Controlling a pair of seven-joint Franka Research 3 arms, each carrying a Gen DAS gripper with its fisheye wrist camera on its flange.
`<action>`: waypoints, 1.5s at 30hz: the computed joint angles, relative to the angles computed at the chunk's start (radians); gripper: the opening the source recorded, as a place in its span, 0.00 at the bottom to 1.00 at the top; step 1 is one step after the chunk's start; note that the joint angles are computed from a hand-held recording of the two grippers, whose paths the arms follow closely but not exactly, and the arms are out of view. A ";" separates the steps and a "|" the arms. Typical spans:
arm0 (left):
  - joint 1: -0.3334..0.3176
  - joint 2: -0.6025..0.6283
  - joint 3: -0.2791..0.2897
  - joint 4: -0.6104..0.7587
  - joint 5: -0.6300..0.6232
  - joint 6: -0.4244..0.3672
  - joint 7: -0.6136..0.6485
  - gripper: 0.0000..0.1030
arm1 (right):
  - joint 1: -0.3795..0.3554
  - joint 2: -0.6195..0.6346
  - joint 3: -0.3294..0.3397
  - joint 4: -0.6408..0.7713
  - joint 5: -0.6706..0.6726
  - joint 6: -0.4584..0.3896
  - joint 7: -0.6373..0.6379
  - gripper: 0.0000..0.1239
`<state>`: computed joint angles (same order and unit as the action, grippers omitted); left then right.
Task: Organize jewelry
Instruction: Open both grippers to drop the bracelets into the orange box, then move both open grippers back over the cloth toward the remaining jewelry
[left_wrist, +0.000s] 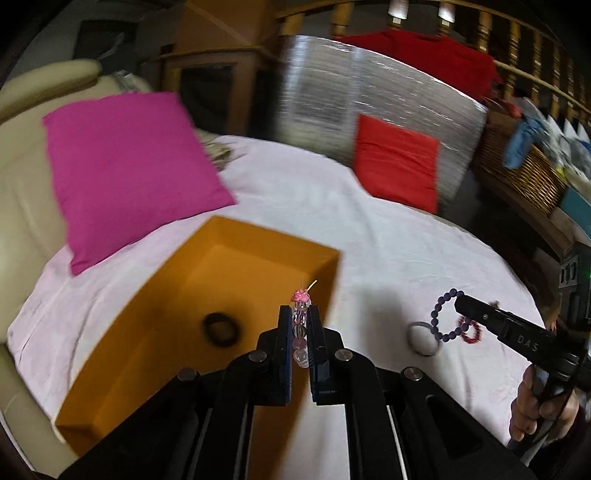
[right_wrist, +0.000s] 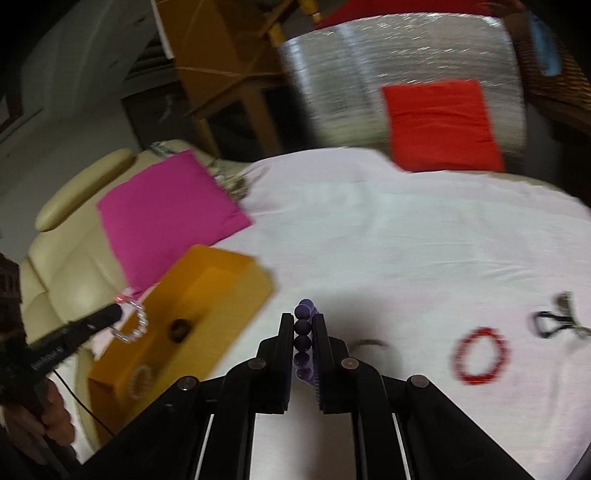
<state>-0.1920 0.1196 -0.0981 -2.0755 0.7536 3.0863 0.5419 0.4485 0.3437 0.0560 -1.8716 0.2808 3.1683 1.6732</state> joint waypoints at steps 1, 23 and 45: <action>0.000 -0.006 0.012 -0.011 0.014 0.003 -0.023 0.07 | 0.005 0.029 0.014 0.048 -0.008 -0.021 -0.009 0.08; -0.017 0.048 0.028 -0.051 -0.186 -0.056 0.145 0.49 | 0.032 0.313 0.072 0.494 0.006 -0.302 0.021 0.42; -0.160 0.138 -0.084 0.235 0.087 -0.357 0.058 0.71 | 0.095 -0.176 -0.289 -0.210 -0.416 -0.173 0.445 0.44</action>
